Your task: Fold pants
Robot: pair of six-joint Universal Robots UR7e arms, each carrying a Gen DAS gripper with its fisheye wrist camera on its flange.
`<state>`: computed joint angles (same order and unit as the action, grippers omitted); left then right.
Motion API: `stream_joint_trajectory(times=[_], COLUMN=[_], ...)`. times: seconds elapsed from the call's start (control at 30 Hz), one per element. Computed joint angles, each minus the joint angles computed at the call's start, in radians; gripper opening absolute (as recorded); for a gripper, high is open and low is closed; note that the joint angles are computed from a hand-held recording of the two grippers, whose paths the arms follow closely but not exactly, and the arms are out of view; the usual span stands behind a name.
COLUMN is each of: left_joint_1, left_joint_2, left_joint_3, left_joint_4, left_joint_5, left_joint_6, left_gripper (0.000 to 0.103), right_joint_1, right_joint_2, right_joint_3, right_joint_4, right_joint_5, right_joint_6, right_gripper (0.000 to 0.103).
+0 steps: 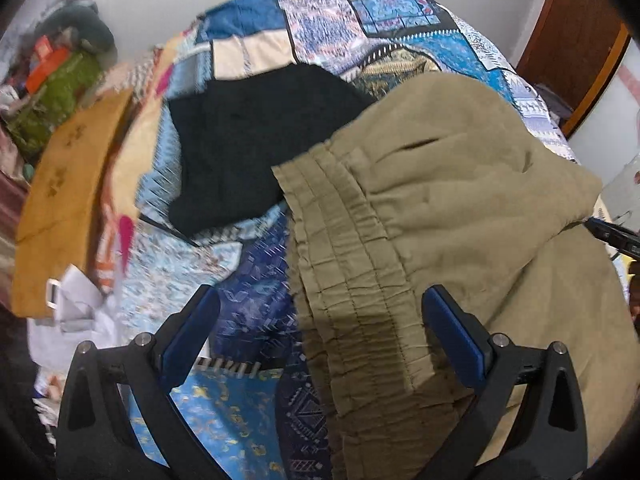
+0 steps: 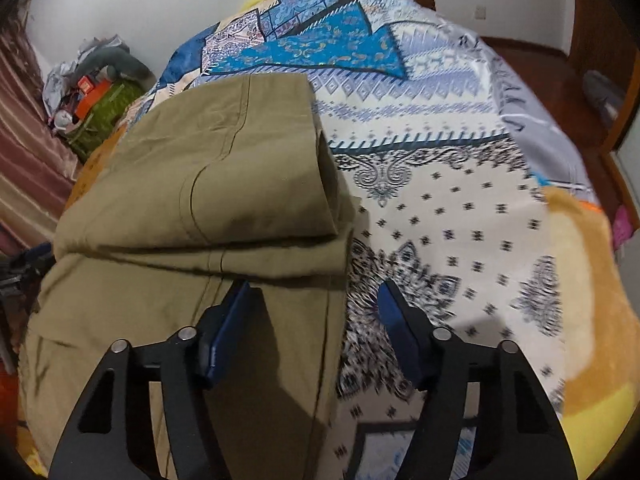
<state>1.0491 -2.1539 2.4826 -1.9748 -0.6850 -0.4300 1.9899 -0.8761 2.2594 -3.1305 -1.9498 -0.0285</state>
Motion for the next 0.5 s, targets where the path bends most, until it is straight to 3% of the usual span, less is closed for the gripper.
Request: stream_joint_trajectory(times=[0.1, 0.17, 0.3, 0.4, 0.5], left_joint_1=[0.043, 0.074, 0.093, 0.037, -0.041], left_joint_2=[0.009, 0.012, 0.002, -0.019, -0.054], left_joint_3=[0.002, 0.001, -0.003, 0.007, 0.020], left_joint_4=[-0.069, -0.120, -0.149, -0.089, 0.025], left_joint_5=[-0.063, -0.129, -0.218, -0.145, -0.047], left_joint_6=[0.030, 0.075, 0.108, 0.057, -0.024], left_gripper=[0.100, 0.088, 0.057, 0.052, 0.050], right_joint_1=[-0.033, -0.045, -0.051, -0.038, -0.012], right_joint_2=[-0.022, -0.025, -0.039, -0.030, -0.016], right_joint_3=[0.004, 0.005, 0.012, 0.007, -0.003], right_joint_4=[0.045, 0.054, 0.083, 0.089, 0.091], right_joint_5=[0.088, 0.111, 0.140, 0.102, 0.044], right_joint_6=[0.026, 0.031, 0.040, 0.047, 0.051], right_gripper=[0.045, 0.044, 0.029, 0.015, 0.010])
